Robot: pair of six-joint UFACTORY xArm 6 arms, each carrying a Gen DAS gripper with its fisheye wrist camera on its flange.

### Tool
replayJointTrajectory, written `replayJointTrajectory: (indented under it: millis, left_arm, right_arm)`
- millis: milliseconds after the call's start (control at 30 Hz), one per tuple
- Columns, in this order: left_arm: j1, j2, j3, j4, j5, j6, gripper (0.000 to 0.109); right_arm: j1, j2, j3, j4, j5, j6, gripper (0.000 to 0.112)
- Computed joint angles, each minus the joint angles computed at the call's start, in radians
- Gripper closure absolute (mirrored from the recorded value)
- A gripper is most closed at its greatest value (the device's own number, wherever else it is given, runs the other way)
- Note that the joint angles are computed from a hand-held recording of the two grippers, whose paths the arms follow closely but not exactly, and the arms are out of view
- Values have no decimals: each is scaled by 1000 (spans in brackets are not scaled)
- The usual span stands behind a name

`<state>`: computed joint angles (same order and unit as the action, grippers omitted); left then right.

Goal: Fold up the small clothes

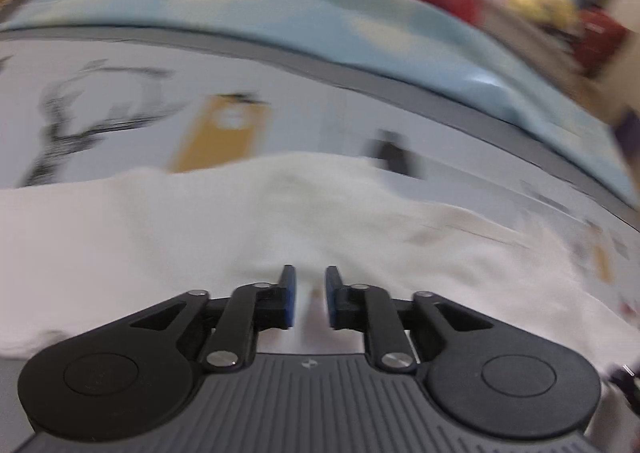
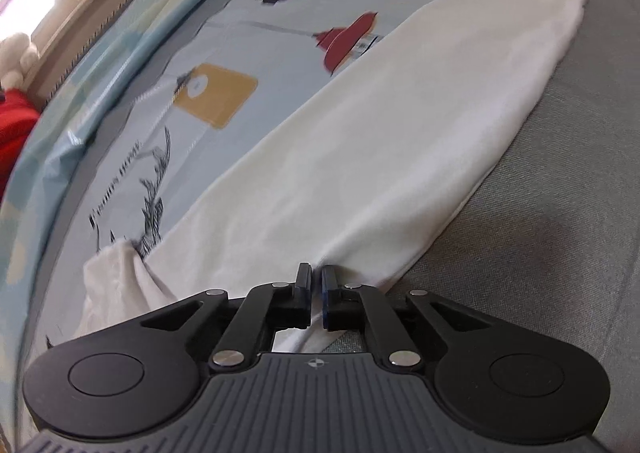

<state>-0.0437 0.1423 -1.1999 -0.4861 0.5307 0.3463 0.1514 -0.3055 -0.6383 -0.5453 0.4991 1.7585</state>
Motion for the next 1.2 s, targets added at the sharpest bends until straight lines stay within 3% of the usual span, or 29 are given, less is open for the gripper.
replayJointTrajectory:
  millis: [67,100,133,267,367,467,600,767,933,1033,1100,1200]
  left_arm:
    - [-11,2,-7,-66,77,77,75]
    - [-11,18,-25,-42,137,56,68]
    - [-15,35,-29,8,173,9,69]
    - [-49,10,-8,133,142,-47,68]
    - [-63,-12,-11,100,157,-31,67]
    - [-83,-47,11,77,152,3,67]
    - [-104,-86,39,76,141,36,67]
    - [-103,-100,47,86,148,43,65]
    - [-93,-116,49,85,155,51,65]
    - [-78,-127,50,87,155,56,65]
    - [-66,-132,50,96,155,53,65]
    - [-44,-140,48,114,148,37,65]
  right_arm:
    - [-6,-11,8,-5,5,-5,108]
    - [-10,-16,13,1,10,-9,108]
    - [-16,-24,22,18,15,-18,108]
    - [-50,-87,69,8,41,-6,108]
    - [-101,-160,118,-60,68,41,107]
    - [-183,-230,181,-84,66,20,98]
    - [-352,-325,306,-42,-54,-41,91]
    - [-551,-362,424,16,-317,-112,88]
    - [-644,-341,452,-89,-423,15,88]
    - [-633,-325,415,-183,-370,83,93]
    - [-575,-326,369,-244,-239,128,108]
    - [-460,-317,286,-368,-45,184,108]
